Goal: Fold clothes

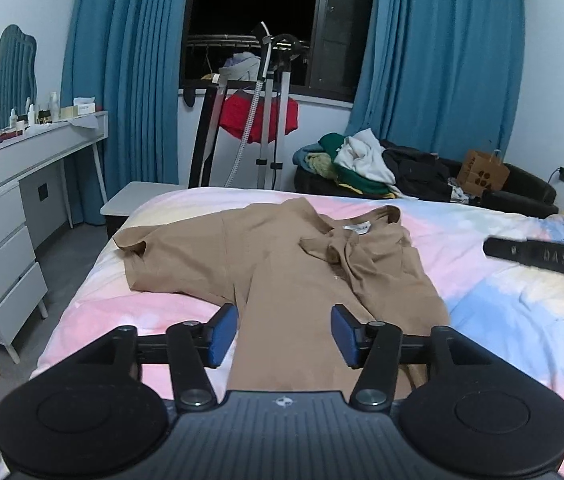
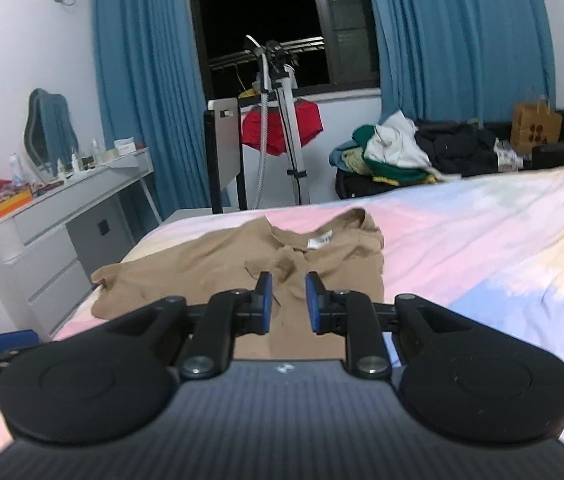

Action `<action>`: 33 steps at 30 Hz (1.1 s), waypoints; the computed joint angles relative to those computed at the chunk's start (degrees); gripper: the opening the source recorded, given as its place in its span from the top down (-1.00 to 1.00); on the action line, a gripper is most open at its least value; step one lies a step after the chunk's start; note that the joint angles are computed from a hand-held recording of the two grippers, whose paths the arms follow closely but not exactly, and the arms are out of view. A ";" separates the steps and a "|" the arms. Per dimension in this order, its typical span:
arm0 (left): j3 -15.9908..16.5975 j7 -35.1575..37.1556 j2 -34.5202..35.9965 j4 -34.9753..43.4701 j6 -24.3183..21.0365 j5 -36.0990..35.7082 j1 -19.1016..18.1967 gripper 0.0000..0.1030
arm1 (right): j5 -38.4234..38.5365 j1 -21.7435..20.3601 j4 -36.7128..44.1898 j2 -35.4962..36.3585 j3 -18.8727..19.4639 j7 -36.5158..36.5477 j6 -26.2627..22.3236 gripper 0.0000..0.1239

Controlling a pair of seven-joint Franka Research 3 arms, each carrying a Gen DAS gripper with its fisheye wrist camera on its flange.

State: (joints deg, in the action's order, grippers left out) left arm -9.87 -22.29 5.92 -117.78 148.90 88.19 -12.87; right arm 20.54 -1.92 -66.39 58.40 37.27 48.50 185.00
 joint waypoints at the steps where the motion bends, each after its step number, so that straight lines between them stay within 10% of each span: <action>1: 0.08 0.04 0.71 0.64 0.21 -0.39 0.11 -0.13 | -0.04 -0.20 0.10 0.26 0.10 0.01 -0.60 0.65; 6: 1.67 -2.09 3.92 3.25 4.09 0.34 1.20 -0.50 | 0.28 -1.89 -2.34 0.22 1.64 -1.01 0.41 0.64; 12: 4.09 7.43 8.87 5.24 9.27 -25.52 6.31 -0.57 | 1.57 -2.73 -3.69 -0.48 1.08 2.14 -0.95 0.49; 17: 4.37 19.42 15.34 8.92 11.92 -47.15 11.71 -0.61 | 3.01 -5.95 -4.81 0.40 5.26 0.95 -1.47 -0.17; 21: 15.15 6.78 19.13 12.32 17.75 -41.24 4.80 -0.93 | 5.28 -6.32 -3.88 0.75 5.82 0.65 -3.33 -0.21; 24: 22.10 -2.66 23.24 18.72 12.13 -31.50 -2.32 -0.90 | 7.51 -7.16 -3.13 1.57 7.38 -1.10 -3.34 -0.21; 29: 23.36 -9.90 30.17 28.06 5.67 -23.04 -3.62 -0.81 | 10.51 -7.32 0.87 4.27 8.65 -2.81 -4.25 -0.21; 33: 21.95 -10.31 35.03 34.70 5.38 -20.66 -0.92 -0.65 | 12.40 0.61 9.38 5.74 -3.61 4.36 -9.86 -0.21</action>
State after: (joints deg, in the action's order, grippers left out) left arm 12.08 -32.60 40.95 -83.09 154.28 67.53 -13.79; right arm 32.94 -1.30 -57.02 64.14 33.66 52.86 175.14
